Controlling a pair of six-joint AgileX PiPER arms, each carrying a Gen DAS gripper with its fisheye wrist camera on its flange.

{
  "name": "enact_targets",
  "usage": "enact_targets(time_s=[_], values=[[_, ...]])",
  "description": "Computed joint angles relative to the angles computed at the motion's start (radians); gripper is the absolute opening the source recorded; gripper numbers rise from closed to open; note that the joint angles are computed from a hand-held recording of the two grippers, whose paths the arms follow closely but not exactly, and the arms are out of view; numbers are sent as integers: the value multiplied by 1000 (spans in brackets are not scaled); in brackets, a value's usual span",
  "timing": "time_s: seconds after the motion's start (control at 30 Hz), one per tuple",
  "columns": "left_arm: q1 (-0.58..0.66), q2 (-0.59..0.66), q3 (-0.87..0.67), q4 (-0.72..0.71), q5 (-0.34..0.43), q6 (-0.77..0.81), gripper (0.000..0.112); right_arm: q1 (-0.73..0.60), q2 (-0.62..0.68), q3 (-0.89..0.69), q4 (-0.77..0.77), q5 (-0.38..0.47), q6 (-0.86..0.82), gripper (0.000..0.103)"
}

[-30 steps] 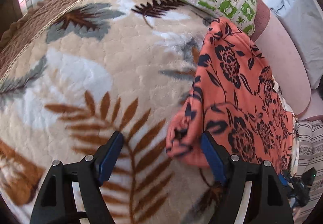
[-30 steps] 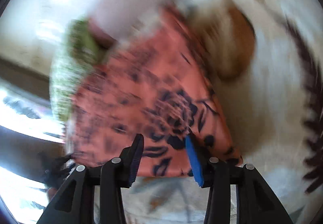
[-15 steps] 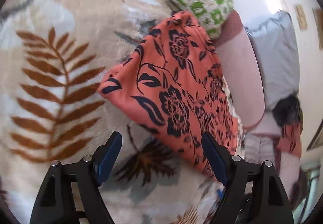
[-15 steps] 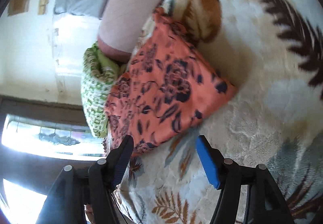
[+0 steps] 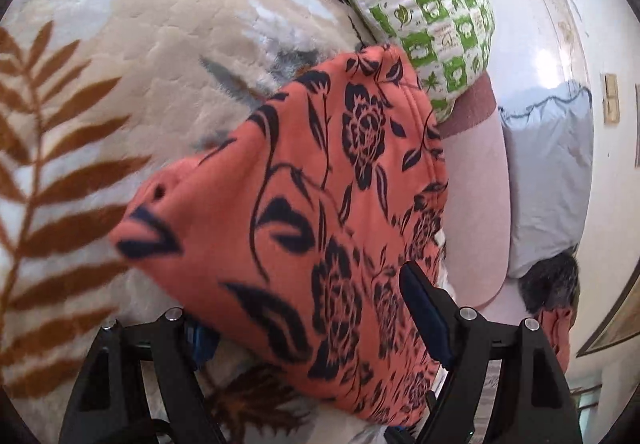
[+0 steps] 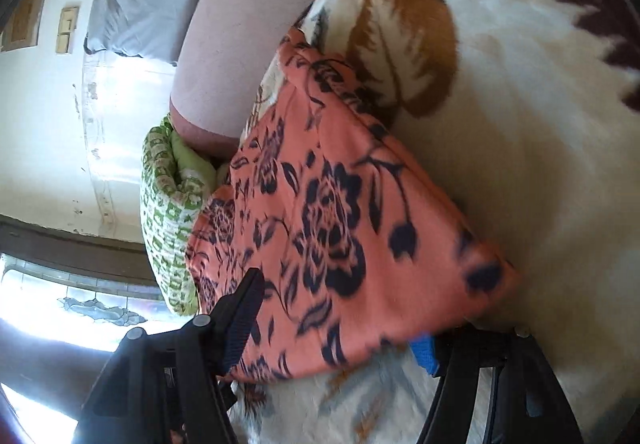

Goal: Fold small clothes

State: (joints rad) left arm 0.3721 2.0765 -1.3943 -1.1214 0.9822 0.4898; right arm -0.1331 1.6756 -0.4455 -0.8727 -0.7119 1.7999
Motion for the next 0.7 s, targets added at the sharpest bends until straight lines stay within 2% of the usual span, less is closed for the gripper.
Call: enact_targets(time_s=[0.1, 0.17, 0.2, 0.23, 0.27, 0.3, 0.37, 0.43, 0.57, 0.63, 0.7], values=[[-12, 1, 13, -38, -37, 28, 80, 59, 31, -42, 167, 42, -105, 69], [-24, -8, 29, -51, -72, 47, 77, 90, 44, -77, 229, 91, -144, 55], [-34, -16, 37, -42, -101, 53, 55, 94, 54, -93, 226, 105, -146, 25], [-40, -13, 28, -12, -110, 38, 39, 93, 70, -119, 183, 135, -108, 21], [-40, -2, 16, 2, -104, 30, 26, 94, 82, -123, 180, 140, -98, 20], [-27, 8, 23, -24, -88, 50, 24, 93, 84, -105, 217, 115, -123, 19], [-20, -4, 42, -33, -92, 80, 21, 107, 44, -90, 236, 148, -151, 19], [-19, -45, 76, -44, -103, 144, 19, 131, -16, -68, 271, 187, -200, 18], [6, -126, 125, -34, -54, 189, 18, 179, -162, -29, 300, 291, -231, 18], [27, -177, 167, -18, -32, 220, 18, 180, -230, -6, 248, 319, -185, 18], [72, -240, 238, -10, 8, 271, 18, 168, -325, 41, 116, 339, -66, 18]])
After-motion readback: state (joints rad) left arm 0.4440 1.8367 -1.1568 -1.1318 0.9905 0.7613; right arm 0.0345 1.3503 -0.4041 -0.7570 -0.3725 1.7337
